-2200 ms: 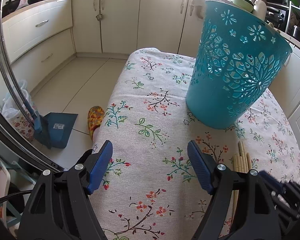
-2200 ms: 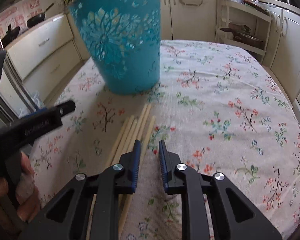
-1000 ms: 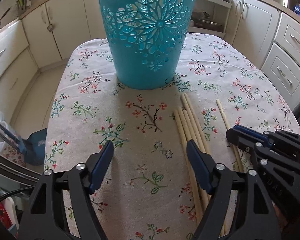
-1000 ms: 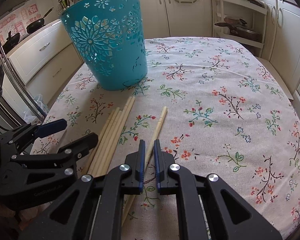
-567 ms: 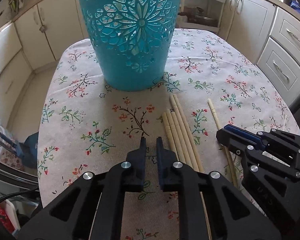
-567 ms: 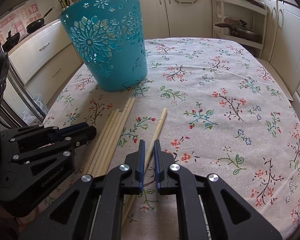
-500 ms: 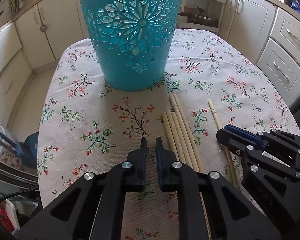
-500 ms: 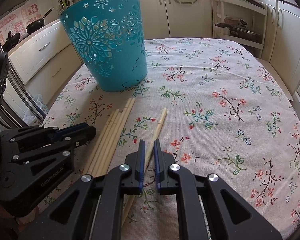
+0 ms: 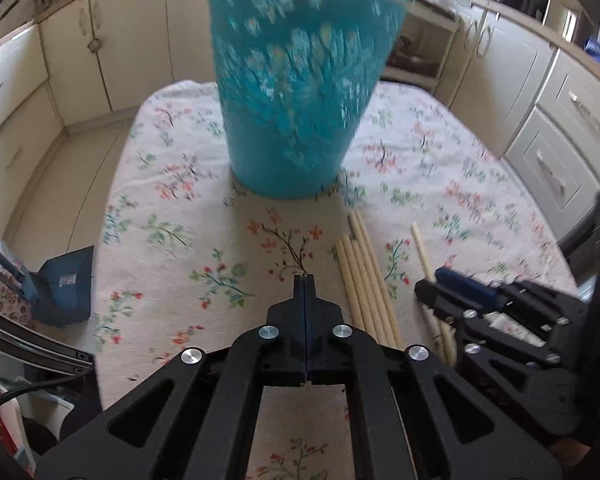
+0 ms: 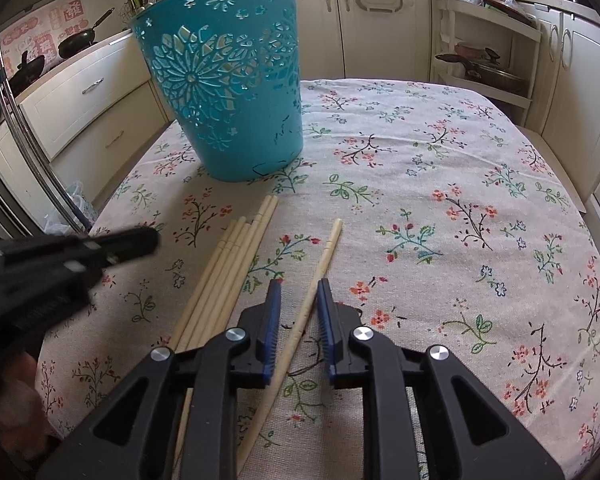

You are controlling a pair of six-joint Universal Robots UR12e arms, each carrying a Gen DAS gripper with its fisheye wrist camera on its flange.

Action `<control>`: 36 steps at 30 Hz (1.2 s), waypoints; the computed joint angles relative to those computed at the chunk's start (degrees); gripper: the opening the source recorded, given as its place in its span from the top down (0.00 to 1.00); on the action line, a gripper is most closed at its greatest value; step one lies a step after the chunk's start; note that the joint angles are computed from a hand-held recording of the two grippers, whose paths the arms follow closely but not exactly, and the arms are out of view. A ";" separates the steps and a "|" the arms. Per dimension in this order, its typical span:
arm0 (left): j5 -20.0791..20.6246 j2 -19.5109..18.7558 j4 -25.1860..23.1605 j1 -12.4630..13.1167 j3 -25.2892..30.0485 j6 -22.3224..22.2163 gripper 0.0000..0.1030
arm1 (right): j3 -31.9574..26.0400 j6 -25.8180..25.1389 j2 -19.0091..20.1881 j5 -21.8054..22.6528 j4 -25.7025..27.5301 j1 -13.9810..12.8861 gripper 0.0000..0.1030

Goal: Organize utensils
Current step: 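Lift the chopstick over the basket with the left gripper and release it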

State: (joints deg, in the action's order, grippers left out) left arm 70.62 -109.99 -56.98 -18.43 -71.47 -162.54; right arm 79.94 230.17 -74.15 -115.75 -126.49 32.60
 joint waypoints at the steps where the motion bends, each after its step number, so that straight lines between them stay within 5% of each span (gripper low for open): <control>1: -1.34 0.21 0.07 0.41 0.24 -0.41 1.00 | 0.01 0.01 -0.01 0.01 -0.01 0.00 0.81; 12: -16.11 0.36 7.35 3.91 5.65 -9.50 1.00 | -0.06 -0.04 0.02 -0.07 0.12 0.01 0.80; 23: -17.40 -6.34 15.63 2.67 18.28 -20.62 1.00 | 0.10 -0.47 -0.06 0.24 -0.26 -0.09 0.78; 28: -16.98 -8.28 14.42 1.88 21.83 -21.06 1.00 | 0.92 -0.26 -0.50 1.20 -1.71 -0.44 0.77; 36: -16.72 -3.29 10.43 2.54 12.28 -13.49 1.00 | 1.43 -0.20 -0.73 2.00 -2.86 -0.62 0.76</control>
